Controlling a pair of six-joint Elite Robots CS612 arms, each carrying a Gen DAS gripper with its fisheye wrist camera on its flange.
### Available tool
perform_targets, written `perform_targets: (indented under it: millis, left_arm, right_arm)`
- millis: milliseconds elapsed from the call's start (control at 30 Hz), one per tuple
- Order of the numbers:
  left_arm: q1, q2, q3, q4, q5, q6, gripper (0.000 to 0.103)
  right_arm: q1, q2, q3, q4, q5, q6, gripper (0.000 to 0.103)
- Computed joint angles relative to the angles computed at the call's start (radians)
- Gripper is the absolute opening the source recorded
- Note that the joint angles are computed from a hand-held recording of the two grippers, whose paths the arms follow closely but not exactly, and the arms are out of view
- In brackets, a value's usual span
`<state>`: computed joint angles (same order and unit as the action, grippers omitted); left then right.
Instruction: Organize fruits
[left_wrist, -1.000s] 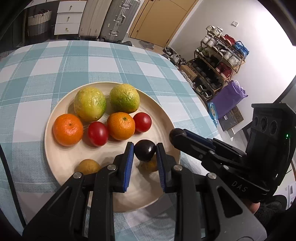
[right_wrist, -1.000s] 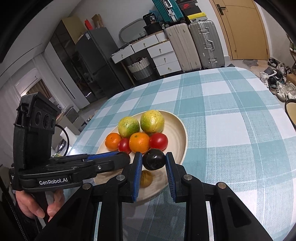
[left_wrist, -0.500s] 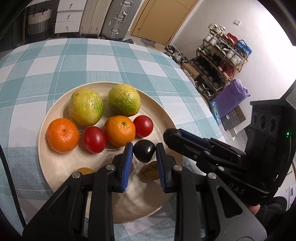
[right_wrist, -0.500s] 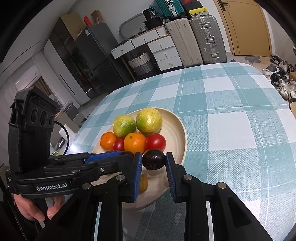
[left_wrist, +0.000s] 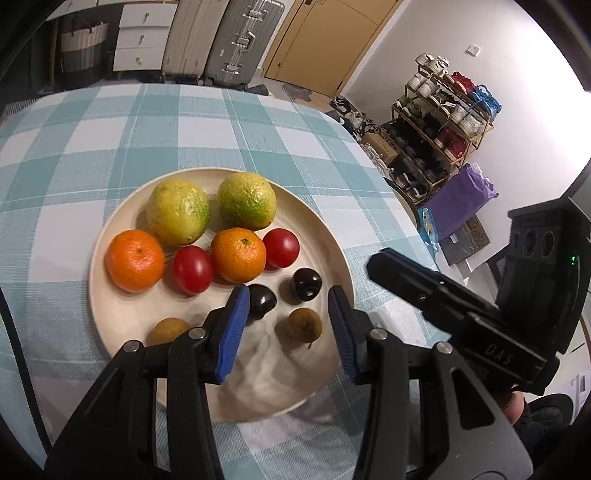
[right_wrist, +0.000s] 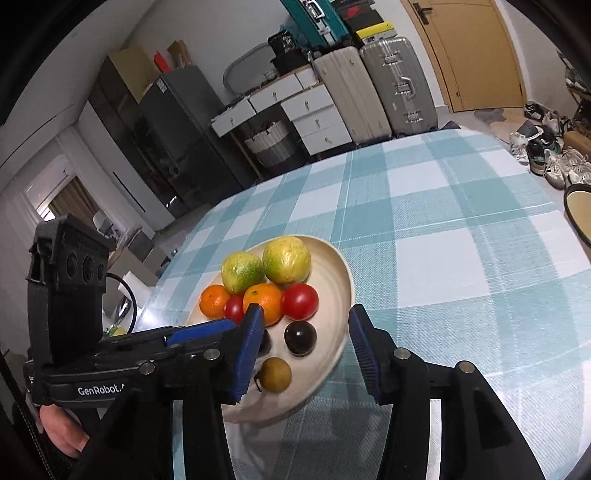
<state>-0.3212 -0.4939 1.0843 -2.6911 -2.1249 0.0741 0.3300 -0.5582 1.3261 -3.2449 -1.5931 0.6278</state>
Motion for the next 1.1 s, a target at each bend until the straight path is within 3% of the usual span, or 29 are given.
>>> perform_targets:
  millis: [300, 433, 767, 833, 1100]
  left_arm:
    - [0.006, -0.061, 0.105, -0.104, 0.051, -0.017, 0.047]
    - [0.008, -0.09, 0.154, -0.158, 0.08, -0.026, 0.048]
    - [0.008, -0.151, 0.257, -0.34, 0.184, -0.055, 0.081]
    - [0.007, -0.164, 0.28, -0.381, 0.215, -0.057, 0.082]
    - [0.004, -0.194, 0.335, -0.48, 0.295, -0.061, 0.088]
  right_arm:
    - [0.025, -0.043, 0.066, -0.075, -0.093, -0.005, 0.052]
    - [0.036, -0.055, 0.082, -0.109, -0.12, -0.017, 0.062]
    - [0.066, -0.075, 0.108, -0.212, -0.165, -0.073, 0.081]
    - [0.071, -0.077, 0.111, -0.235, -0.168, -0.08, 0.089]
    - [0.101, -0.082, 0.112, -0.307, -0.232, -0.14, 0.101]
